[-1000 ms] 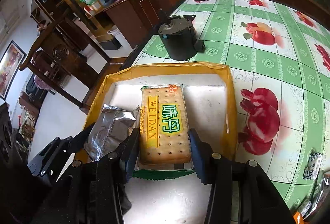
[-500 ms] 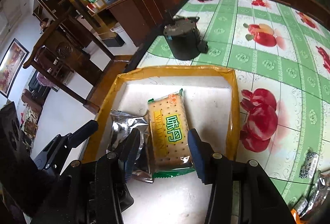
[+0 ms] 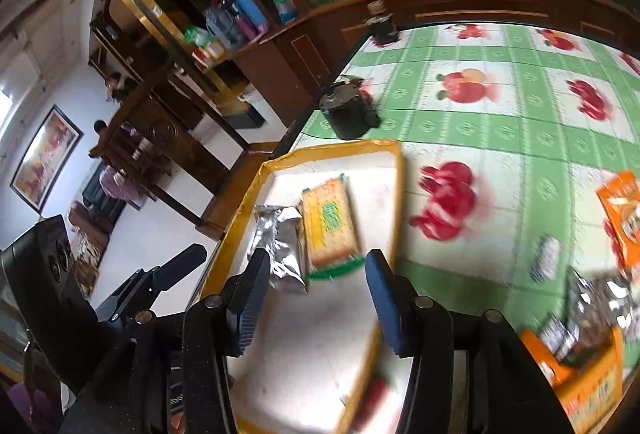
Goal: Organize snacks
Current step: 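Return both tools to the snack pile and grasp the orange biscuit bag with the left tool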
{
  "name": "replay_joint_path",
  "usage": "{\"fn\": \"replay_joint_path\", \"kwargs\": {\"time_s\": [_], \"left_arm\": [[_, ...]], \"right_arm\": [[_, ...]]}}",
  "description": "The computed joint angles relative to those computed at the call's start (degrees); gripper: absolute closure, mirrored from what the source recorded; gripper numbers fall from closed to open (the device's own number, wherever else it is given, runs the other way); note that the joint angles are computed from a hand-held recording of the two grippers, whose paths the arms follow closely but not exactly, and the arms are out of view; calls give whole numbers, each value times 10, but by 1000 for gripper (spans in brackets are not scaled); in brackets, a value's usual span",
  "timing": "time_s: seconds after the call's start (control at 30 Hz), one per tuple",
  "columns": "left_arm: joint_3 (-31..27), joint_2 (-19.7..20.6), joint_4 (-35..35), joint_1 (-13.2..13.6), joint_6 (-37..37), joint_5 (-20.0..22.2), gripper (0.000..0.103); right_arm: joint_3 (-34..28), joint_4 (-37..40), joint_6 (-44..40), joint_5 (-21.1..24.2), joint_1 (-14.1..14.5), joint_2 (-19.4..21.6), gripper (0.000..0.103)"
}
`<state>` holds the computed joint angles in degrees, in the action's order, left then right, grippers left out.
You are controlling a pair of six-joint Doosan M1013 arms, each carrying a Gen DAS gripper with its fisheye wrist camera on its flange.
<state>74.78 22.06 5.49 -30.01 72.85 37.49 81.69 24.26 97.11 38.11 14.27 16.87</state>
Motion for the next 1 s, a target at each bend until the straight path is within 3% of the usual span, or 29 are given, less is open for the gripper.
{"fn": "replay_joint_path", "kwargs": {"time_s": [0.23, 0.5, 0.63, 0.77, 0.9, 1.0], "left_arm": [[28, -19, -68, -22, 60, -22, 19], [23, -7, -111, -47, 122, 5, 19], [7, 8, -145, -58, 156, 32, 19], [-3, 18, -127, -74, 164, 43, 19], [1, 16, -109, -79, 162, 34, 19], [2, 14, -113, -76, 159, 37, 19]], "right_arm": [[108, 58, -50, -53, -31, -74, 49], [211, 27, -7, -96, -79, -142, 47], [250, 75, -26, -110, -106, -163, 45], [259, 91, -39, -117, -112, -169, 31], [229, -75, 67, -116, -83, -156, 31], [199, -57, 18, -106, -73, -133, 31]]}}
